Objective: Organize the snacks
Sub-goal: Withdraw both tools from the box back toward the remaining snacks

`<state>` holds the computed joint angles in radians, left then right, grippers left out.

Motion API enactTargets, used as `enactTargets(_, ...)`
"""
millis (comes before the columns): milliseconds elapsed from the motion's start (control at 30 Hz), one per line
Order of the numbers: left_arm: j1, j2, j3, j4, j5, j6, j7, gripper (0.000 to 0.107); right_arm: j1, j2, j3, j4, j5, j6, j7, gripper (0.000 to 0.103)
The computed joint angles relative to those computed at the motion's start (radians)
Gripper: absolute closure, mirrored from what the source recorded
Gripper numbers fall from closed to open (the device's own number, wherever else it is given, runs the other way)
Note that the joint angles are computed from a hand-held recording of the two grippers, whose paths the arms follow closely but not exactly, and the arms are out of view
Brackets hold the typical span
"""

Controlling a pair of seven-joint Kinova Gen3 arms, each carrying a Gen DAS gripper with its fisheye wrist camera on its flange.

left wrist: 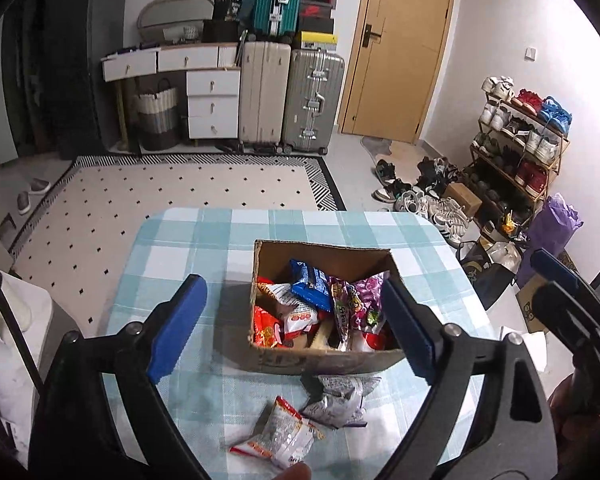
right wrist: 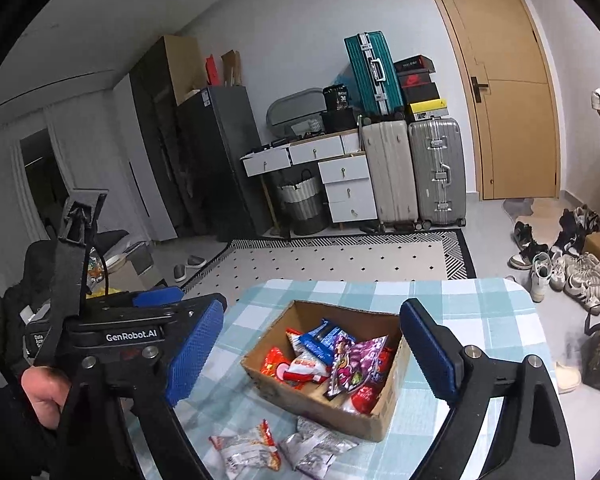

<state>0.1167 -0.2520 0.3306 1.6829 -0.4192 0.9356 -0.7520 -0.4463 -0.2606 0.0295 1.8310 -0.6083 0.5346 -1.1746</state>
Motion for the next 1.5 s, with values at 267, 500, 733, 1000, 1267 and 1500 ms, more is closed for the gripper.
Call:
enactTargets(267,-0.037,-0.123,0.091,0.029,-0.011,0.053,0.046,0.006,-0.013,-0.115,-0.027,0.068,0.048,0.008,-0.057,0.011)
enactTargets(500,-0.095,-0.233,0.153,0.05,0.057,0.096,0.04,0.006,-0.041,-0.207,-0.06,0.153,0.122,-0.042,-0.151,0.003)
enactTargets(733,-0.183,-0.32,0.228,0.098,0.129,0.098,0.018,0.006,-0.077,-0.244,-0.05,0.225,0.192,-0.067,-0.222,0.003)
enactTargets(1000,-0.284,-0.394,0.307,0.196,0.216,0.077,0.008,0.006,-0.141,-0.27,-0.006,0.324,0.195,-0.115,-0.255,0.001)
enactTargets(1267,-0.32,-0.411,0.303,0.353,0.281,-0.039,0.025,0.006,-0.201,-0.223,0.024,0.395,0.191,-0.17,-0.267,0.001)
enactTargets(1500,-0.306,-0.342,0.296,0.469,0.296,-0.149,0.03,0.006,-0.288,-0.167,0.098,0.45,0.159,-0.235,-0.24,0.001)
